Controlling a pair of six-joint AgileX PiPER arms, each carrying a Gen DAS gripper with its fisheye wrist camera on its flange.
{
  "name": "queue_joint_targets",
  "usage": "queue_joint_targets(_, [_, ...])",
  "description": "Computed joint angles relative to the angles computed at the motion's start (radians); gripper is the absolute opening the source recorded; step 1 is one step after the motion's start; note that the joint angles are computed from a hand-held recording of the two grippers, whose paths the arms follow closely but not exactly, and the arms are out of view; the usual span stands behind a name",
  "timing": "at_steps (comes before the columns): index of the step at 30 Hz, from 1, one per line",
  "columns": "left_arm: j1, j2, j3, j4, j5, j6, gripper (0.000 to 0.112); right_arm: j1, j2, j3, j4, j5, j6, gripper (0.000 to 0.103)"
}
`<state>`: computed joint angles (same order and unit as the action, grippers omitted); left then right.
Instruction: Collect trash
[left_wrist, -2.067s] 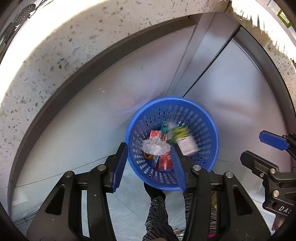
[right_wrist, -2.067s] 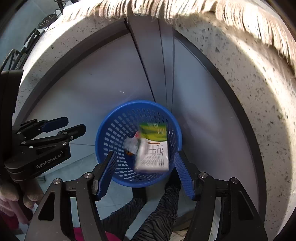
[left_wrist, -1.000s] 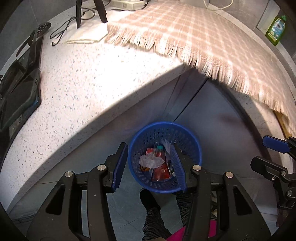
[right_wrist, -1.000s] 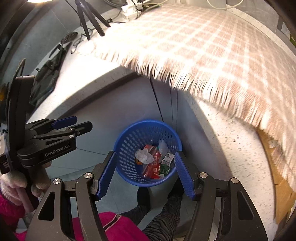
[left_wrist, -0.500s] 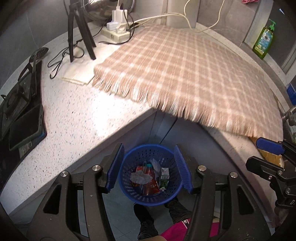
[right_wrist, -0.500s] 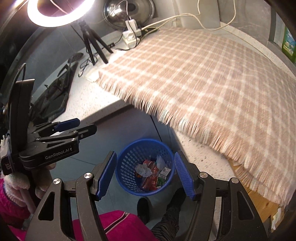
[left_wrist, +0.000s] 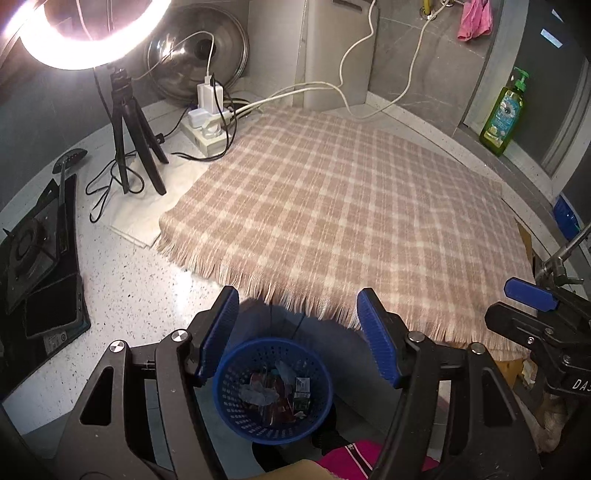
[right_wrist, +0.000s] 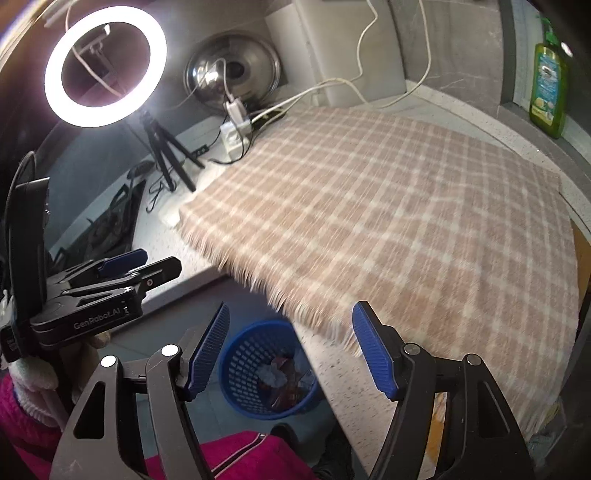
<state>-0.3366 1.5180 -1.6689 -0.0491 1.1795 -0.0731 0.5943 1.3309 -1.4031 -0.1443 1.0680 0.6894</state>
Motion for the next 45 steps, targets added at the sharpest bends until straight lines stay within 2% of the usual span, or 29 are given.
queue_joint_targets(2, [-0.015, 0.008, -0.034, 0.007, -0.001, -0.017, 0.075, -0.017, -0.008, -0.016, -0.011, 0.006, -0.008, 0.071])
queue_joint_targets(6, [-0.056, 0.013, -0.091, 0.044, -0.005, -0.056, 0.08, -0.045, -0.029, -0.039, -0.029, 0.001, -0.031, 0.079])
queue_joint_targets(10, [-0.092, 0.019, -0.134, 0.074, -0.016, -0.09, 0.093, -0.053, -0.034, -0.062, -0.059, 0.002, -0.052, 0.08])
queue_joint_targets(14, [-0.131, 0.024, -0.169, 0.119, -0.011, -0.124, 0.099, -0.074, -0.044, -0.059, -0.062, -0.013, -0.072, 0.08])
queue_joint_targets(24, [-0.19, 0.043, -0.225, 0.168, 0.008, -0.162, 0.1, -0.15, -0.063, -0.055, -0.02, -0.024, -0.116, 0.08])
queue_joint_targets(45, [-0.207, 0.046, -0.241, 0.171, 0.02, -0.162, 0.1, -0.173, -0.066, -0.051, 0.008, -0.024, -0.129, 0.081])
